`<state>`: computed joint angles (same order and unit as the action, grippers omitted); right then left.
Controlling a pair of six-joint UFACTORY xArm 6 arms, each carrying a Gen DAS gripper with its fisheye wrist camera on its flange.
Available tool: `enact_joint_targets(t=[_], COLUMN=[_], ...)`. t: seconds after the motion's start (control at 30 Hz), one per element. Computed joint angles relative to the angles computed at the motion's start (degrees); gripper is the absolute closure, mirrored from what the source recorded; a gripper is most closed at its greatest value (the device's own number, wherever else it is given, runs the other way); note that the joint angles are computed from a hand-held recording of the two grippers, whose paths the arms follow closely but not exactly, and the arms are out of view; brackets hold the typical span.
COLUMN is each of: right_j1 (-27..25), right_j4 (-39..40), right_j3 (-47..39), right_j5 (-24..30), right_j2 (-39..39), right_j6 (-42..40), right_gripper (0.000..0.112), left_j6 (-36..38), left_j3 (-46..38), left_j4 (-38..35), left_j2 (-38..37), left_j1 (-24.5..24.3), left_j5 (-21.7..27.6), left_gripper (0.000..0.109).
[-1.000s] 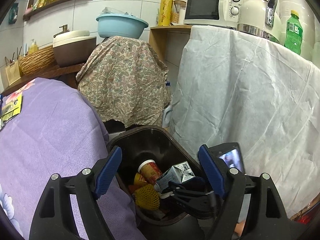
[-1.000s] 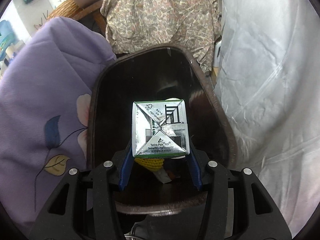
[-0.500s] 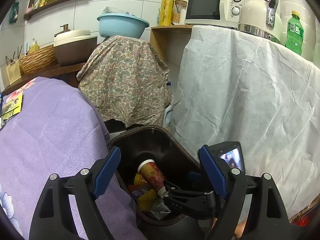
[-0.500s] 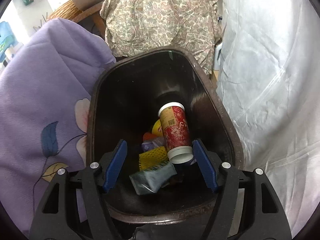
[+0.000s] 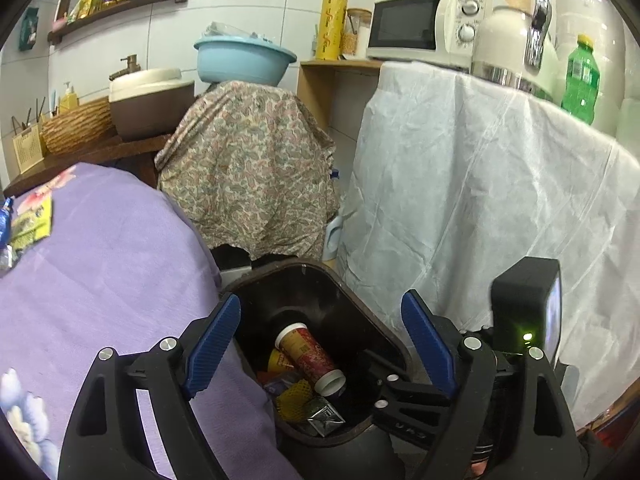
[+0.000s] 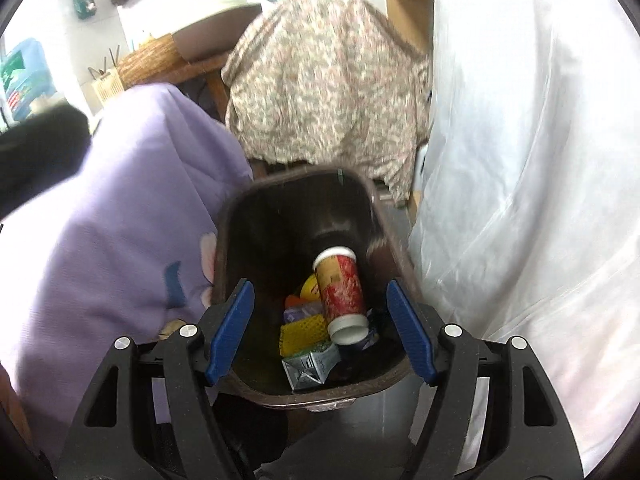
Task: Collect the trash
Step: 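Move both open tools back toward the table, then grasp the blue snack bag with the left tool and lift it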
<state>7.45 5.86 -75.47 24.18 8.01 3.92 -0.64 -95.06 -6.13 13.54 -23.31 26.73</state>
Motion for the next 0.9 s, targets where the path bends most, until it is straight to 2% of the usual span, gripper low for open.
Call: enact_joint_targets(t=[0.1, 0.2, 0.4, 0.57, 0.73, 0.9], right_j1=[0.54, 1.78, 5.59, 9.09, 11.32, 12.78], right_j4=[-1.25, 0.83, 9.85, 16.68, 23.81, 23.64], right_j3=[0.16, -0.36, -3.21, -8.34, -14.95, -23.66], right_j5=[-0.95, -1.39, -0.22, 2.6, 7.88, 12.08], right_j2=[-1.82, -3.17, -4.53, -3.11, -0.83, 3.91], right_j6=[0.27, -1.66, -9.79, -15.85, -20.73, -19.64], right_gripper=[0.039, 0.038, 0.035, 0.035, 0.035, 0.034], left_j6=[1.3, 5.43, 4.03, 2.49, 0.05, -4.25], left_j3=[0.71, 3.43, 10.3, 14.37, 12.97, 3.97], left_j4=[-2.03, -6.31, -1.06, 3.3, 8.02, 10.3], left_j2=[-2.39, -6.1, -12.27, -15.51, -14.14, -6.32], left_j1=[1.3, 3.33, 9.23, 16.34, 23.85, 30.33], left_j5=[1.09, 1.45, 1.79, 2.92, 3.63, 6.22], left_gripper=[0.019, 0.013, 0.011, 0.011, 0.011, 0.011])
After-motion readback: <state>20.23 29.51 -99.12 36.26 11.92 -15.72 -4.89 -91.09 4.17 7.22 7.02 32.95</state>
